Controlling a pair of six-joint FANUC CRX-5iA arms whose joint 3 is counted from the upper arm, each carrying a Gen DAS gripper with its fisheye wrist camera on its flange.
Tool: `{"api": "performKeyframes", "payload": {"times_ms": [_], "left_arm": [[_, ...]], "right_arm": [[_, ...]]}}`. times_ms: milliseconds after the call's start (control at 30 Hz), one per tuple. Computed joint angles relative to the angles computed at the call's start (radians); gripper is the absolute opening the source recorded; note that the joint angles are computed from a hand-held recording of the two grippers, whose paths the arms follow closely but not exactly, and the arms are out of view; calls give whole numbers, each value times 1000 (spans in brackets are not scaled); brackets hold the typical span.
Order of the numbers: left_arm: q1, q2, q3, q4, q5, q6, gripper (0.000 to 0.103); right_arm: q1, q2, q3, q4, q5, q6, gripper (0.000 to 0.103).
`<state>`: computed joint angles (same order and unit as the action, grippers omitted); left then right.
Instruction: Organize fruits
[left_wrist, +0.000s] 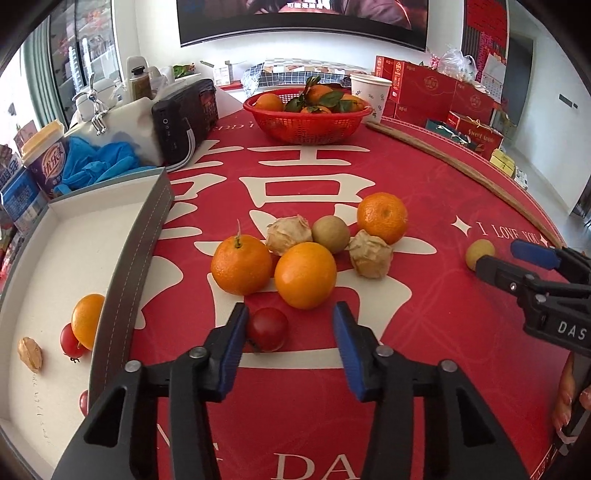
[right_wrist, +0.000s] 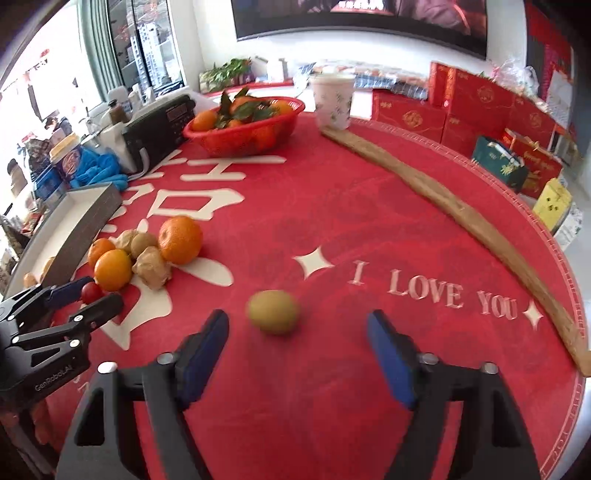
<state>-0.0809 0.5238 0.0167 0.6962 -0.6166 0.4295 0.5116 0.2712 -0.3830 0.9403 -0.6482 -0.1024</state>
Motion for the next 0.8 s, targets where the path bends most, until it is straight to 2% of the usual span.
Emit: {"api": "performKeyframes", "payload": {"times_ms": [133, 200, 267, 367, 400, 433, 500, 633, 667, 700, 800], "left_arm": [[3, -4, -9, 10, 2, -18, 49], [8, 5, 7, 1, -19, -2, 68], [7, 11, 18, -6, -36, -3, 73], [-3, 4, 10, -17, -23, 9, 74], [-6, 3, 9, -19, -19, 15, 74], [-8, 1, 8, -26, -14, 27, 75], [-12, 3, 17, -52, -10, 64, 84], [-6, 10, 25, -52, -32, 65, 88], [-5, 13, 33, -68, -40, 80, 98], [-4, 22, 55, -105, -61, 115, 103], [-3, 15, 41, -93, -52, 102, 103]], "right_arm": [[-7, -2, 0, -23, -1, 8, 79], [-9, 2, 6, -42, 0, 18, 79], [-5, 16, 25, -53, -20, 34, 79], [8, 50, 69, -69, -80, 74, 79], [12, 58, 80, -74, -96, 86, 81], [12, 64, 89, -82, -100, 98, 88], [7, 72, 106, -117, -84, 129, 101], [11, 95, 145, -151, -115, 169, 102], [11, 95, 145, -152, -115, 169, 103], [11, 96, 146, -152, -115, 169, 102], [11, 96, 146, -151, -115, 169, 103]]}}
